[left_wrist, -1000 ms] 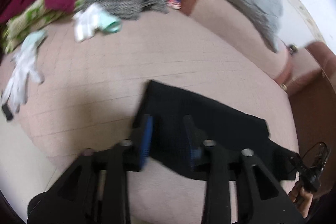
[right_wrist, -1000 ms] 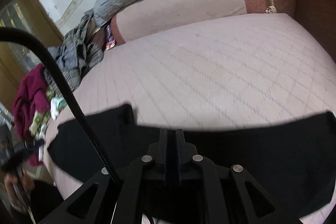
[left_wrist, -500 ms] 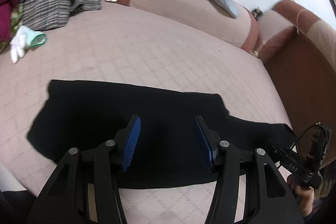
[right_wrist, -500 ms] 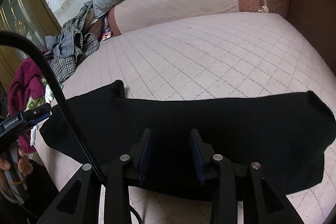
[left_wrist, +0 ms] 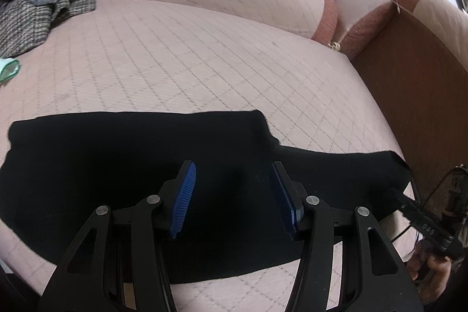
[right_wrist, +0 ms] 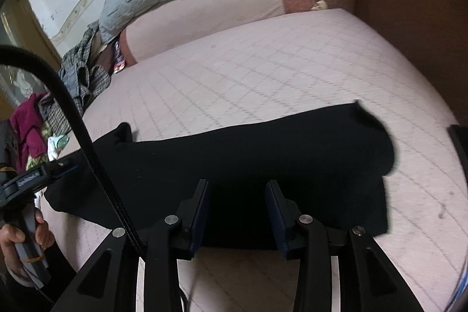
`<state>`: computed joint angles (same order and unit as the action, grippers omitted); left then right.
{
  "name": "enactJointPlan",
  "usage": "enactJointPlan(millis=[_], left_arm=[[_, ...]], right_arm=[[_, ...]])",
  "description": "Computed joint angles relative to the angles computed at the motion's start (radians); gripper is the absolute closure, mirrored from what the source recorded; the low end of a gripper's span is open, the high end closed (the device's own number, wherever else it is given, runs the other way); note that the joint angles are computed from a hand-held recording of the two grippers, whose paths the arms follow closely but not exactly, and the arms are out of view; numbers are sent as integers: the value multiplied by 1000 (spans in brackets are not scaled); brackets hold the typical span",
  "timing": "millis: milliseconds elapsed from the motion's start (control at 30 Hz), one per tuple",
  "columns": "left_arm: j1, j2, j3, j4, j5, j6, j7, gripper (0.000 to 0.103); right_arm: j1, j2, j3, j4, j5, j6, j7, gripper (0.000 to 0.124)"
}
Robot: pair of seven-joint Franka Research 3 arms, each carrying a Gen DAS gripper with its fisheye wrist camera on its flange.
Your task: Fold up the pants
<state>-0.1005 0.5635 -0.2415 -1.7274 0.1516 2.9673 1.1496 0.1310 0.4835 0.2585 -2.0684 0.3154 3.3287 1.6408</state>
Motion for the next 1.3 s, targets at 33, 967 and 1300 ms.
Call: enactJointPlan(millis=[33, 967, 1300], left_arm=[[2, 12, -10, 14, 0, -8, 11, 51], [-110, 95, 96, 98, 129, -7, -58, 51], [-137, 102, 126, 110, 172, -11, -97, 51]], right_arm=[[-9, -18, 1, -29, 7, 16, 6, 86], [162, -101, -222, -133, 116, 33, 8, 80], [197, -121, -274, -162, 163, 28, 30, 79]])
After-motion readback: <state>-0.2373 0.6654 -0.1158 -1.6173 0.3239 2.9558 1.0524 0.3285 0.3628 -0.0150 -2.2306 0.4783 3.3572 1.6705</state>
